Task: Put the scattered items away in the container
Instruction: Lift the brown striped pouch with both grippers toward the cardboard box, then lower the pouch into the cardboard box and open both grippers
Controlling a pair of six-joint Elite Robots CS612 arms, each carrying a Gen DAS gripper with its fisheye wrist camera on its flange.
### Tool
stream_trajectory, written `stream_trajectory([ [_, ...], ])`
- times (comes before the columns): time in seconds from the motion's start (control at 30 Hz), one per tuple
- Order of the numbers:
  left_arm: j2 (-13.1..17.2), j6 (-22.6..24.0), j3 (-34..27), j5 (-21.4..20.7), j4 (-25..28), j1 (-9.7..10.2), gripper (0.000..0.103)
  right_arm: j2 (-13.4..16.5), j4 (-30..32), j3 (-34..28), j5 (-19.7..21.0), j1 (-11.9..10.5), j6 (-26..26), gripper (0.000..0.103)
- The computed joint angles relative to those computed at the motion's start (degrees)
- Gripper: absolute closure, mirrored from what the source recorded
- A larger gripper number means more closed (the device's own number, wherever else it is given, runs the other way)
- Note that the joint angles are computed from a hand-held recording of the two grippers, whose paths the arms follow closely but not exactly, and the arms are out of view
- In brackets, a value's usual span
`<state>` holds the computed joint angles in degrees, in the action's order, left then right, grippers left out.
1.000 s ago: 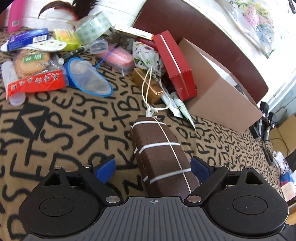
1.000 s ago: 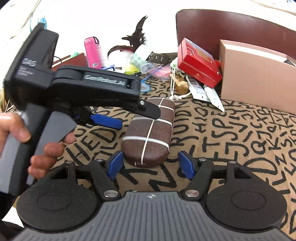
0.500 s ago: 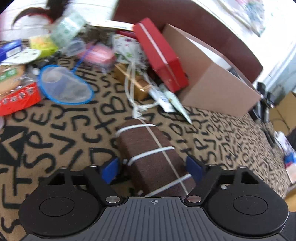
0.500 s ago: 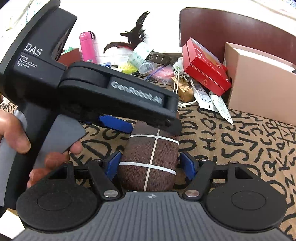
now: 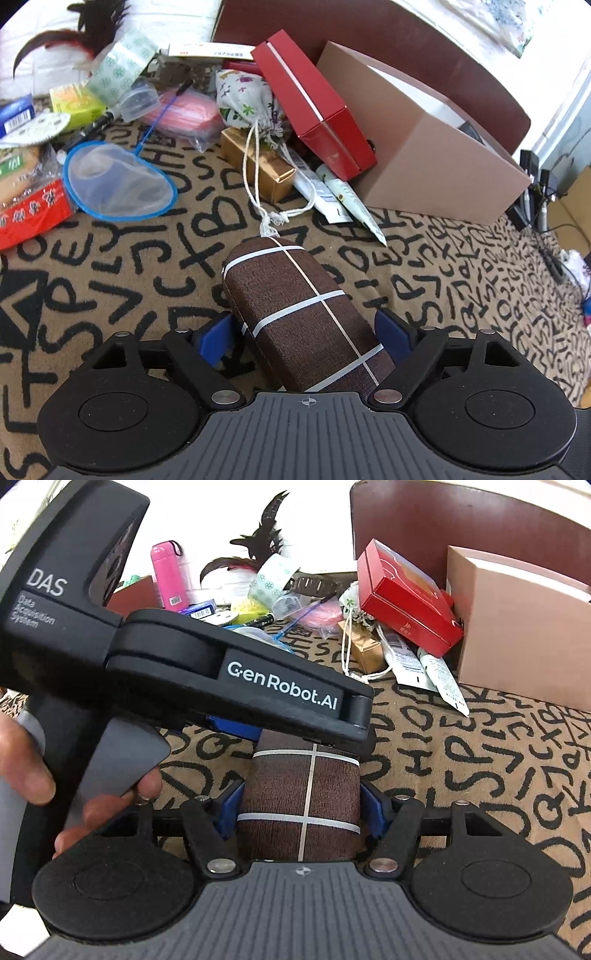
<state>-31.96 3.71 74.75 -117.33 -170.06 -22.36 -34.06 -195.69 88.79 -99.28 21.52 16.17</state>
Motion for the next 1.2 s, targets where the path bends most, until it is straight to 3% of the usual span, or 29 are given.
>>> stream_trajectory([
  [0.03, -0.16, -0.32, 0.11, 0.18, 0.18, -0.03, 0.021, 0.18, -0.36, -0.07, 0.06, -0.07, 0.05, 0.034],
  [0.23, -1.85, -1.99, 2.19, -0.37, -0.45, -0.53, 0.022, -0.82, -3.62, 2.41, 0.42, -0.25, 1.26, 0.036],
  [0.47, -3.72, -2.04, 3.07, -2.33, -8.03, -2.54, 0.022, -3.20, -11.08, 6.15, -4.48, -0.72, -1.15, 0.036],
  [0.67, -2.99, -1.93, -2.24, -4.23, -10.06, -4.93, 0.022, -4.99, -17.15, 7.17, -9.13, -2.56, -5.18, 0.036],
  [0.87, 1.19, -3.62, -13.59, -5.99, -4.14, -6.91, 0.022, -5.90, -18.50, 5.68, -10.99, -6.06, -8.14, 0.036],
  [1.07, 8.01, -6.27, -27.43, -7.28, 4.01, -7.93, 0.022, -6.09, -12.54, 2.67, -8.27, -10.13, -9.88, 0.036],
  [1.2, 13.89, -7.41, -39.90, -7.83, 14.33, -8.42, 0.022, -5.22, -8.10, -0.30, -6.72, -12.15, -9.90, 0.036],
])
